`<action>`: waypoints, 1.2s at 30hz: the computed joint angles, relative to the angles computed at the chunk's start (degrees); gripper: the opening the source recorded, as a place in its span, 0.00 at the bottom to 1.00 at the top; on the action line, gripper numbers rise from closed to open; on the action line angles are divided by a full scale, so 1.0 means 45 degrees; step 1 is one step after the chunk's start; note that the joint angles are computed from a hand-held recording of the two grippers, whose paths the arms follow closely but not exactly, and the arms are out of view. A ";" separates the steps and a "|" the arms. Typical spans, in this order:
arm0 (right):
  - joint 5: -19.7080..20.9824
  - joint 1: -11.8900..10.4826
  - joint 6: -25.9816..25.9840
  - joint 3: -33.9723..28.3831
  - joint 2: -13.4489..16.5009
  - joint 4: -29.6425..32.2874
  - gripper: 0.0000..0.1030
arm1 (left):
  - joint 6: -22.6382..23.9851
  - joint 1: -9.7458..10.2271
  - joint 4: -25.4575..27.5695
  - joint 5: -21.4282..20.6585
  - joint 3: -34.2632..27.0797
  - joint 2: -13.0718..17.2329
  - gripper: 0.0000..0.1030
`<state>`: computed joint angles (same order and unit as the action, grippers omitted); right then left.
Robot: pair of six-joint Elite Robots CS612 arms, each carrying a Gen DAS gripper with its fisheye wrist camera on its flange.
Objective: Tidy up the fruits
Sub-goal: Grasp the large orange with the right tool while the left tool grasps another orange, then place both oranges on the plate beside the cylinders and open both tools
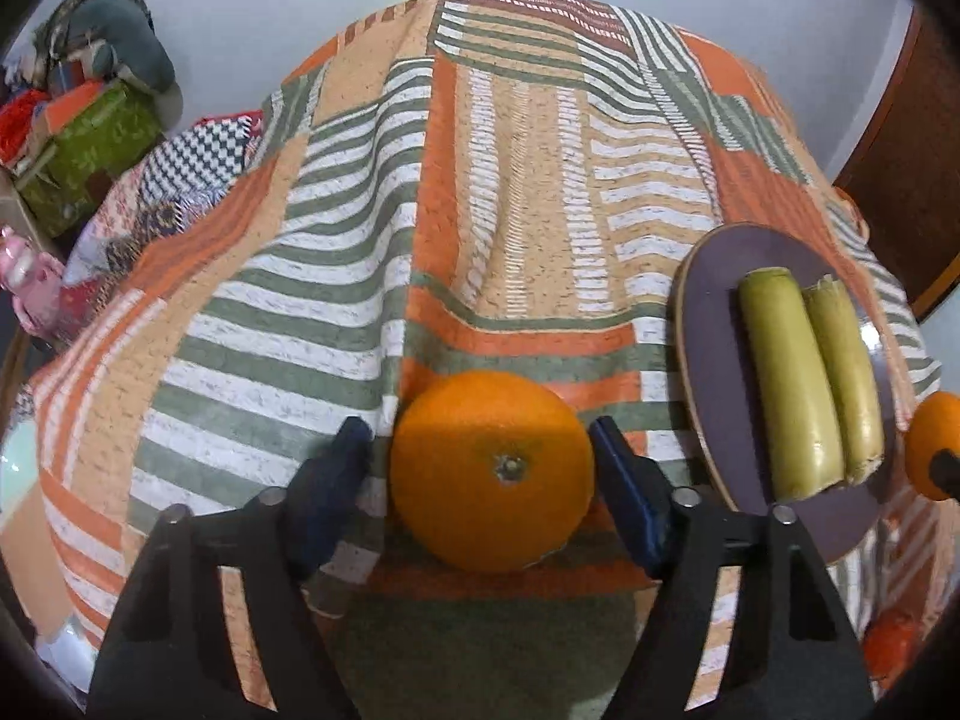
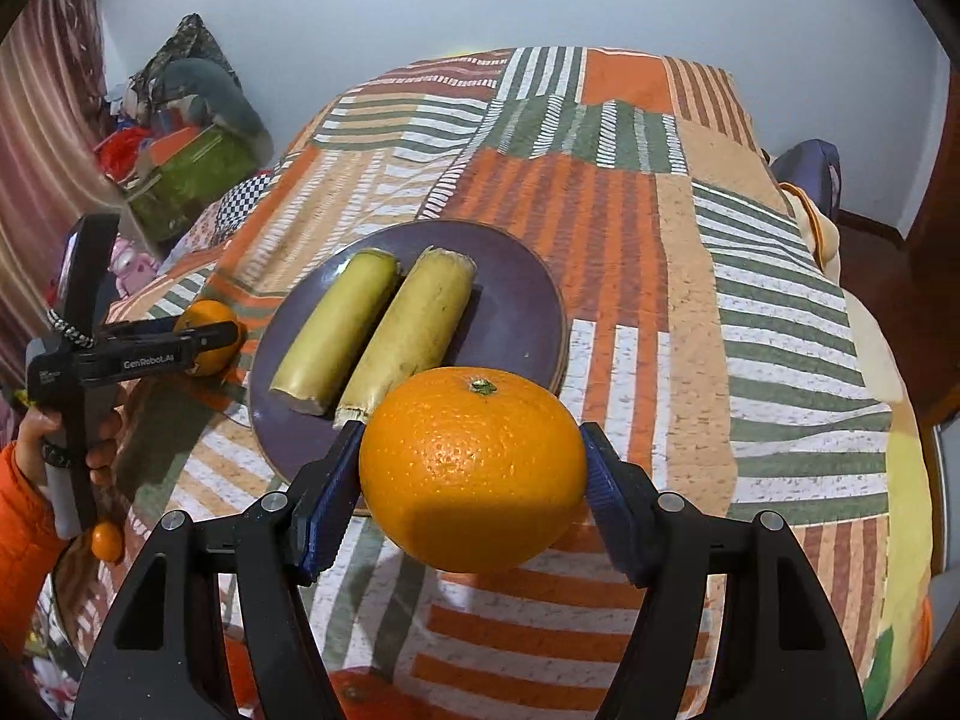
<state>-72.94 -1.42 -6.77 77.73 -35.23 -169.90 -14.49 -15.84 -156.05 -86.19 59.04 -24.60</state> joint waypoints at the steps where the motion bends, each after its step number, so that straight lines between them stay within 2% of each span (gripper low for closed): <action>1: 0.0010 -0.0002 0.0010 -0.0019 0.0008 0.0008 0.64 | 0.0021 -0.0001 -0.0075 -0.0009 0.0075 -0.0044 0.66; 9: 0.0089 -0.0065 -0.0136 -0.0076 0.0002 -0.0035 0.64 | 0.0971 -0.0236 -0.0402 0.0703 0.0692 -0.0444 0.62; 14: 0.0244 -0.0135 -0.0095 -0.0011 -0.0035 -0.0134 0.64 | 0.0683 -0.0096 -0.0433 0.0195 0.1002 -0.0680 0.60; 17: 0.0280 -0.0156 -0.0145 0.0045 -0.0062 -0.0116 0.65 | 0.0760 -0.0071 -0.0868 -0.0020 0.1478 -0.0977 0.59; 21: 0.0289 -0.0141 -0.0191 0.0076 -0.0067 -0.0101 0.64 | 0.1518 -0.0108 -0.1382 -0.0518 0.2182 -0.1418 0.43; 25: 0.0299 -0.0101 -0.0206 0.0015 -0.0027 -0.0089 0.64 | 0.1919 -0.0237 -0.1004 -0.0132 0.2161 -0.1418 0.44; 29: 0.0408 -0.0099 -0.0215 0.0026 -0.0020 -0.0163 0.64 | 0.1175 -0.0129 -0.0022 -0.0456 0.1420 -0.0983 0.59; 34: 0.0213 -0.0100 -0.0368 -0.0087 0.0072 -0.0217 0.65 | 0.0699 -0.0139 0.0777 -0.0020 0.0472 -0.0408 0.63; 36: 0.0169 -0.0111 -0.0374 -0.0152 0.0123 -0.0192 0.64 | 0.0850 -0.0188 0.0853 0.0255 0.0141 -0.0191 0.66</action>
